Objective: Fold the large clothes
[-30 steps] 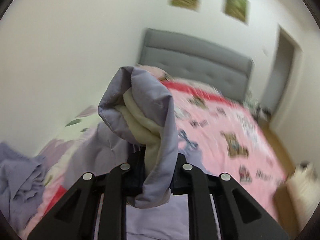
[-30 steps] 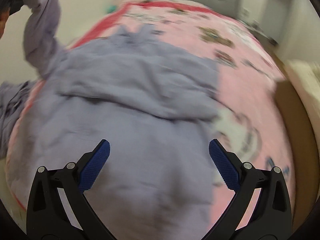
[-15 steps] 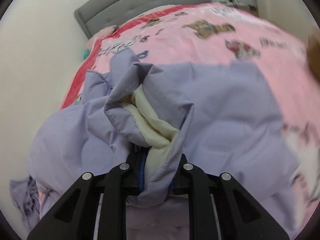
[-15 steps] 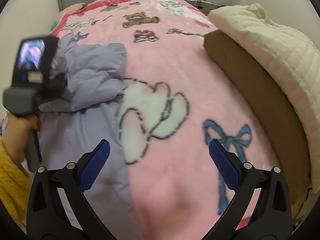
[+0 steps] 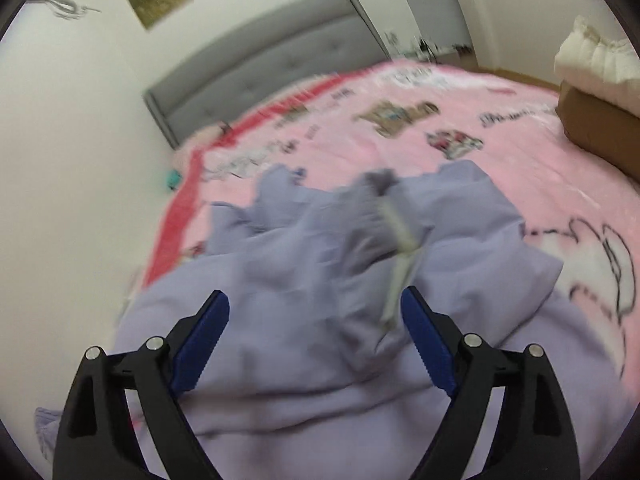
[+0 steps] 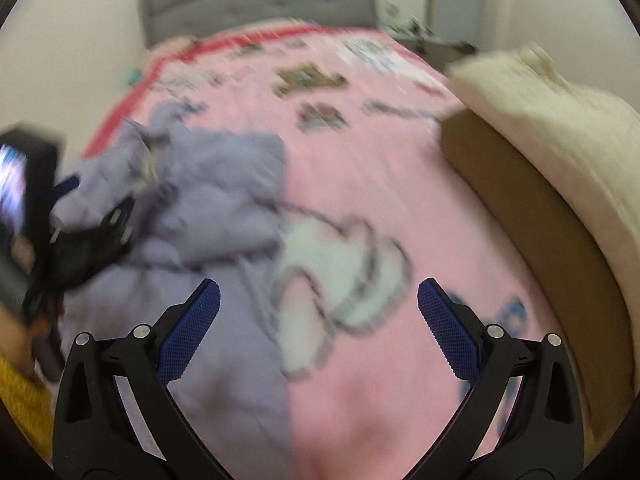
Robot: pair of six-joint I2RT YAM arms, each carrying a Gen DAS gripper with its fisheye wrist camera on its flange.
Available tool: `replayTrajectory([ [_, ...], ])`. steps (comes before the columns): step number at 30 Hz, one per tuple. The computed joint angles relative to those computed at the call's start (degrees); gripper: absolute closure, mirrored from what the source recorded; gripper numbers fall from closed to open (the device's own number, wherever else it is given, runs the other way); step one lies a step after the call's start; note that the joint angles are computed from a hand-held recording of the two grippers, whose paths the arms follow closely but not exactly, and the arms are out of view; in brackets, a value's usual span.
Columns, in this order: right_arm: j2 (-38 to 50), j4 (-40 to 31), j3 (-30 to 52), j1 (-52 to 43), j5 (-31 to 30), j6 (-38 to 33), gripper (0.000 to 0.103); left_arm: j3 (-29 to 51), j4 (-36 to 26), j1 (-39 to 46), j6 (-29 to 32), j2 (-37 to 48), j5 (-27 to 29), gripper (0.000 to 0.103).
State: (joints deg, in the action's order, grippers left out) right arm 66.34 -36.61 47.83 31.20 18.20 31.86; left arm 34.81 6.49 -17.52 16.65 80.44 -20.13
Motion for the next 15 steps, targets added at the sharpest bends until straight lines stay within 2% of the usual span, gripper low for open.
replayTrajectory([
  [4, 9.7, 10.0, 6.1, -2.2, -10.4, -9.2, 0.009, -5.2, -1.1, 14.6, 8.4, -9.6, 5.8, 0.011],
  [6, 15.5, 15.8, 10.0, -2.1, -15.1, -12.4, 0.010, -6.0, 0.1, 22.3, 12.8, -10.1, 8.0, 0.010],
  [7, 17.9, 16.7, 12.0, -1.4, -15.4, -13.0, 0.012, -5.9, 1.5, 27.1, 15.9, -8.8, 10.2, 0.010],
  [11, 29.7, 18.4, 22.1, 0.3, -17.5, -15.5, 0.013, -1.2, 1.7, 38.1, 23.4, -1.2, 15.8, 0.010],
  [13, 35.6, 16.6, 27.8, 0.9, -17.7, -15.4, 0.013, 1.5, 1.0, 41.3, 25.7, 2.5, 19.7, 0.010],
  [15, 40.5, 13.7, 32.8, 1.3, -17.7, -14.3, 0.013, 2.2, 2.5, 42.1, 27.1, 5.1, 20.3, 0.010],
])
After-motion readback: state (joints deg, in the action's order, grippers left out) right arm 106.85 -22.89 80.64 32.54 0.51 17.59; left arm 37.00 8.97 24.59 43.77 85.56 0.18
